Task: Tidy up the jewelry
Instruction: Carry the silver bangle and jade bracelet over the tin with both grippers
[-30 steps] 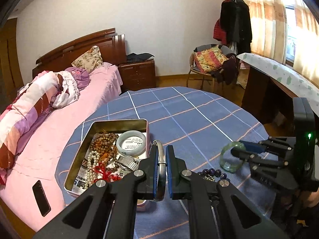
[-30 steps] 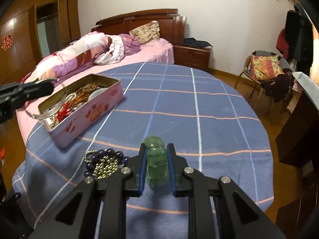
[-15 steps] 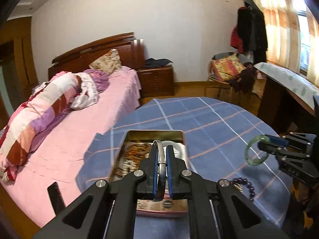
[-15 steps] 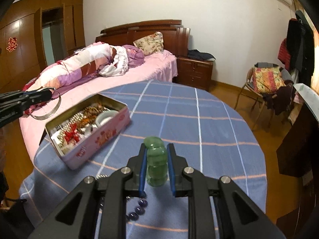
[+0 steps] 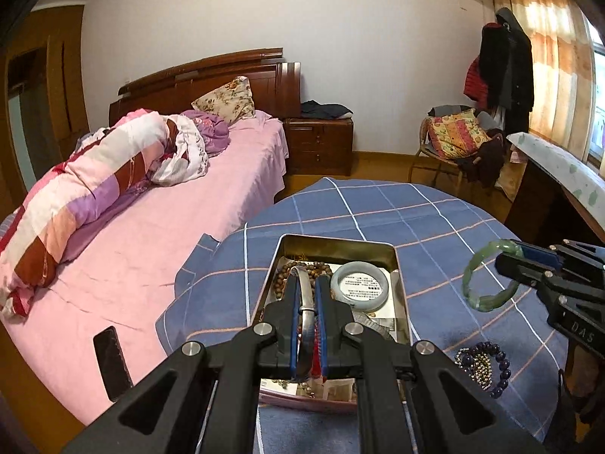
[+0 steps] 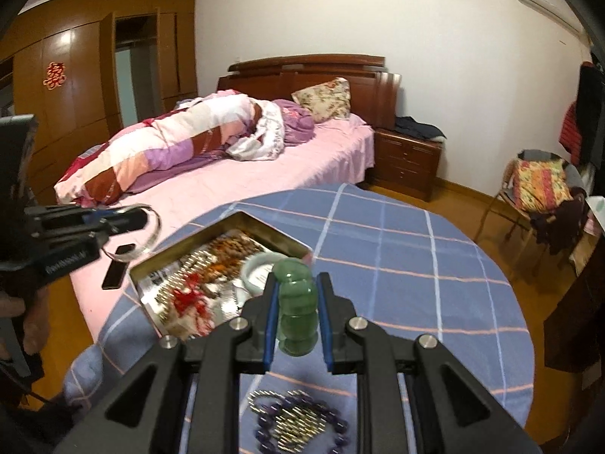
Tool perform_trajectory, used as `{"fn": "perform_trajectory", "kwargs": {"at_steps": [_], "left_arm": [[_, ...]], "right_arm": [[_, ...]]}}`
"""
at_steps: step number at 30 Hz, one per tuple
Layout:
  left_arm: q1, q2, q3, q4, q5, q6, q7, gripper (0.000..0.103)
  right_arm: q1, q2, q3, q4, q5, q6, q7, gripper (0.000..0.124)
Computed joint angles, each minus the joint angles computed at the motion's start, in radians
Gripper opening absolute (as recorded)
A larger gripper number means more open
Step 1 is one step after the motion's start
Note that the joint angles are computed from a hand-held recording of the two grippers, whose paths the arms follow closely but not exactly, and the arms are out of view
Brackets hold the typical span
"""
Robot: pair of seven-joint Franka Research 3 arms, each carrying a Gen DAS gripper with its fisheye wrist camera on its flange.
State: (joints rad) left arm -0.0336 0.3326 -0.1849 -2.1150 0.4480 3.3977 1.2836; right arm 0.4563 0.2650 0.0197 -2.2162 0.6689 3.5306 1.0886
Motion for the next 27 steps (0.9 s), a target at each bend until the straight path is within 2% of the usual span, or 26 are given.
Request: {"fn": "perform_trajectory", "kwargs": {"at_steps": [2, 4, 6, 12, 15, 20, 27], "left_arm": [[0.035, 0.009, -0.031, 0.008, 0.016, -0.003, -0.012, 0.007], [0.035, 0.014, -0.029, 0.012, 0.02, -0.001, -0.013, 0.007], [0.067, 0.02, -0.059, 0.017, 0.04, -0.006, -0.023, 0.007], [0.054, 0.04, -0.049, 0.033, 0.047, -0.011, -0.018, 0.007], [0.001, 0.04, 0.004, 0.032, 0.024, -0.004, 0.001, 0.007], [0.012, 0.055, -0.008, 0.044, 0.018, -0.016, 0.005, 0.007], [0.031, 0.077, -0.031, 0.063, 0.015, -0.036, 0.011, 0.007]], "right_arm": [[0.015, 0.014, -0.004, 0.023, 0.002, -0.008, -0.012, 0.021], [0.028, 0.027, -0.006, 0.045, 0.0, -0.018, -0.021, 0.021], [0.039, 0.037, -0.01, 0.061, -0.001, -0.026, -0.026, 0.021], [0.097, 0.075, -0.051, 0.119, 0.018, -0.061, -0.044, 0.021], [0.139, 0.096, -0.087, 0.147, 0.034, -0.078, -0.055, 0.021], [0.188, 0.13, -0.132, 0.189, 0.041, -0.103, -0.051, 0.021], [0.205, 0.154, -0.154, 0.206, 0.011, -0.122, -0.009, 0.021]]}}
